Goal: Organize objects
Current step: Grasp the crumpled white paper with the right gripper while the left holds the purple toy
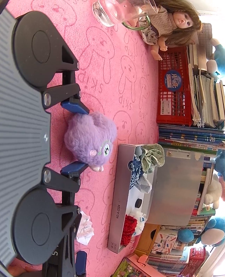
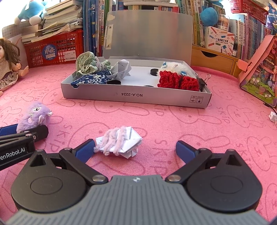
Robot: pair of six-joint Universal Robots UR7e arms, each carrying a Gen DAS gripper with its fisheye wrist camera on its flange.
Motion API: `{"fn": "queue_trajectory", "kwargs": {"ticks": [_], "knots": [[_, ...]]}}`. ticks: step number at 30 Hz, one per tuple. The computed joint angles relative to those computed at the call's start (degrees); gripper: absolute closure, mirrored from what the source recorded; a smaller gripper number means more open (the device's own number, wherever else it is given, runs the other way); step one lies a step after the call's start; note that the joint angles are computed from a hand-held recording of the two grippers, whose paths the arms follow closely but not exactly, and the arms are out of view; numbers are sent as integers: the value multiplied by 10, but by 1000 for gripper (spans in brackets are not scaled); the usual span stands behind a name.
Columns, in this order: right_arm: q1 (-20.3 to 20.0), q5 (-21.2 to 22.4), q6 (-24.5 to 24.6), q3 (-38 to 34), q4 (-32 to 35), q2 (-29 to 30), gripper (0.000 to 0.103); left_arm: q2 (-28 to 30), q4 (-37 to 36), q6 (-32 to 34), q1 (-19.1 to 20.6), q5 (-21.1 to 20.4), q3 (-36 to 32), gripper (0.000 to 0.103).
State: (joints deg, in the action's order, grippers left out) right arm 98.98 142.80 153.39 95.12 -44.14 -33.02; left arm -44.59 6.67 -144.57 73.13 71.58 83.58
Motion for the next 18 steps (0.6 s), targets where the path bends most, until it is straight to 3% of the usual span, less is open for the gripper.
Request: {"fn": "queue_trajectory", "kwargs": {"ticks": [8, 14, 18], "knots": [[4, -3, -6, 9, -28, 0, 14, 4, -7, 34, -8, -14, 6, 38], [7, -11, -98, 11, -46, -3, 13, 5, -2, 30, -6, -11, 2, 36], [8, -8, -80, 9, -31, -6, 10, 5, -3, 33, -7, -13, 3, 36]]}}
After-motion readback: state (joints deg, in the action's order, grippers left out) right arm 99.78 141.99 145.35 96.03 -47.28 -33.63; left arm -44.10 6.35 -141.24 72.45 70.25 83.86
